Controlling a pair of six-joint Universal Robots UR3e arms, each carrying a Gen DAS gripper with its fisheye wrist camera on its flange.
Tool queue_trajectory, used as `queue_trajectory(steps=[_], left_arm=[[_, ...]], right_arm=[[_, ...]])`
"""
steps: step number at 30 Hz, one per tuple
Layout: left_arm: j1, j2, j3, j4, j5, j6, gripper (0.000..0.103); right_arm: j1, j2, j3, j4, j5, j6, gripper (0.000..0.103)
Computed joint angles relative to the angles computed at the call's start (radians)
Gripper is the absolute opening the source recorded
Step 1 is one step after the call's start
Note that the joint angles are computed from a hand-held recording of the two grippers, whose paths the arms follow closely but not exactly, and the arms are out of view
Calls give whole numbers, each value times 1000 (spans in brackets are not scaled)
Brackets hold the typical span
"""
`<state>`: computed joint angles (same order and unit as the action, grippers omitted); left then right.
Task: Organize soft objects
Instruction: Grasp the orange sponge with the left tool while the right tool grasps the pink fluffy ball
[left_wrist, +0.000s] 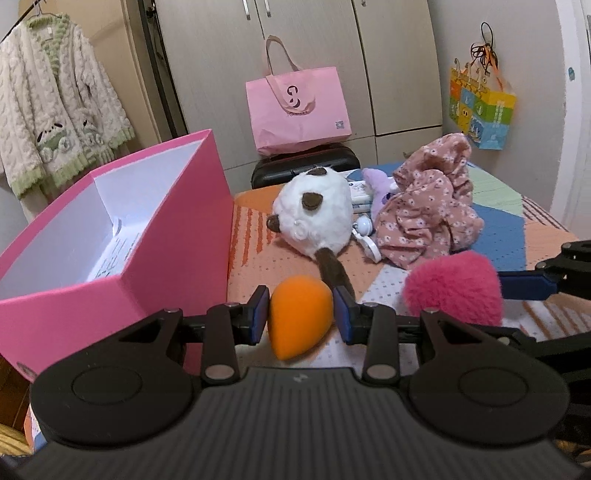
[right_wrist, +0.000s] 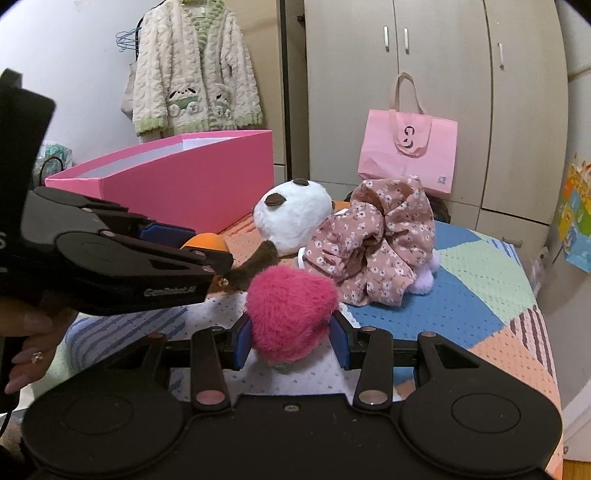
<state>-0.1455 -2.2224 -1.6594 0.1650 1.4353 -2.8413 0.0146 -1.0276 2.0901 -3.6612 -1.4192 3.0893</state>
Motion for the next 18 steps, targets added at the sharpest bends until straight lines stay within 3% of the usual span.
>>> queue_trajectory(steps=[10, 18], left_arm=[[95, 154, -179, -21, -141, 5, 37], [211, 293, -260, -213, -320, 69, 37]], right_arm=[[26, -75, 54, 60, -18, 61, 48], [38, -159, 51, 206, 32, 102, 48]])
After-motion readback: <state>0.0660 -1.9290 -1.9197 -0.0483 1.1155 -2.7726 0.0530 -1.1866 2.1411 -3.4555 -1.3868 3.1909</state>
